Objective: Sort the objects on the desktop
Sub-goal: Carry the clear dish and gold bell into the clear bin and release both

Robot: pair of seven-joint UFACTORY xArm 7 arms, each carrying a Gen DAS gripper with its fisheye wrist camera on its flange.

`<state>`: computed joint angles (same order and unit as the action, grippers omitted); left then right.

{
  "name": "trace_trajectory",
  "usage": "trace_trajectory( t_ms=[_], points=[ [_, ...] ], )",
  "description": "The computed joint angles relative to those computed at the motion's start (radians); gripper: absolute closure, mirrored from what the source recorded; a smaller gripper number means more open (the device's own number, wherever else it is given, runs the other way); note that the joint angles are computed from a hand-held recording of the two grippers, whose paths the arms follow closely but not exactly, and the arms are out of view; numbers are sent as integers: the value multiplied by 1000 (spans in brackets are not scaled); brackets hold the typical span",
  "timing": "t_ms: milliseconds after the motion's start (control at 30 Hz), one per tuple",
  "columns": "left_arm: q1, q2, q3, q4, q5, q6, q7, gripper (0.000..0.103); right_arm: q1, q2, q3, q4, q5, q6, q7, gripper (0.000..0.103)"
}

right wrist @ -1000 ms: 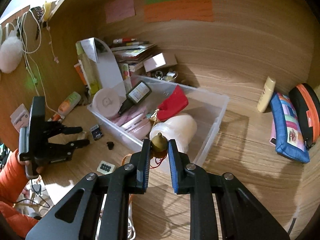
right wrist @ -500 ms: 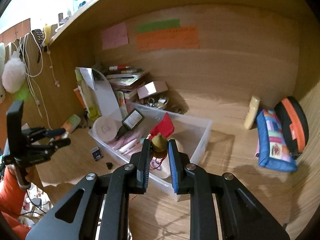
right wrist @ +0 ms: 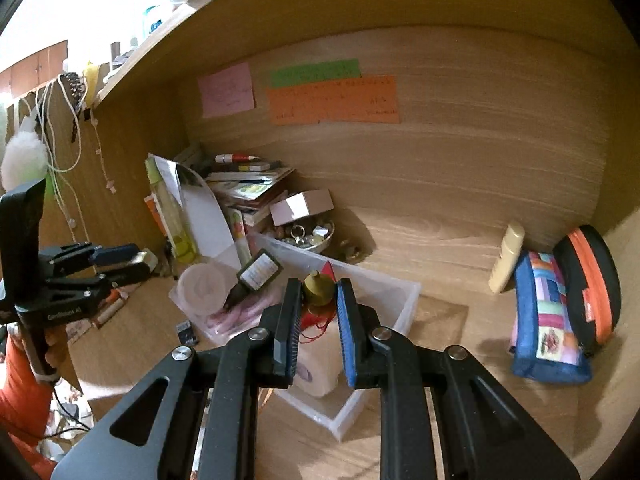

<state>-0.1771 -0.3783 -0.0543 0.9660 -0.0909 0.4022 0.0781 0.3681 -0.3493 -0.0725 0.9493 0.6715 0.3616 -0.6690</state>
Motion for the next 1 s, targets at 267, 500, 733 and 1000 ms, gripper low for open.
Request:
trace_trajectory(
  t_ms=[267, 500, 733, 1000],
  points=[
    [-23, 100, -11, 89, -22, -5, -3, 60, 14, 117, -9, 101, 172, 11, -106, 87],
    [-28, 218, -17, 171, -41, 26, 6, 60, -68, 212, 57, 122, 176, 18, -94, 87],
    [-34, 319, -31, 235, -82, 59, 42, 60, -133, 258, 107, 127, 103, 25, -33, 87],
    [-31, 359, -44, 250, -70, 65, 60, 60, -139, 261, 136, 99, -11, -45, 38, 87]
  ],
)
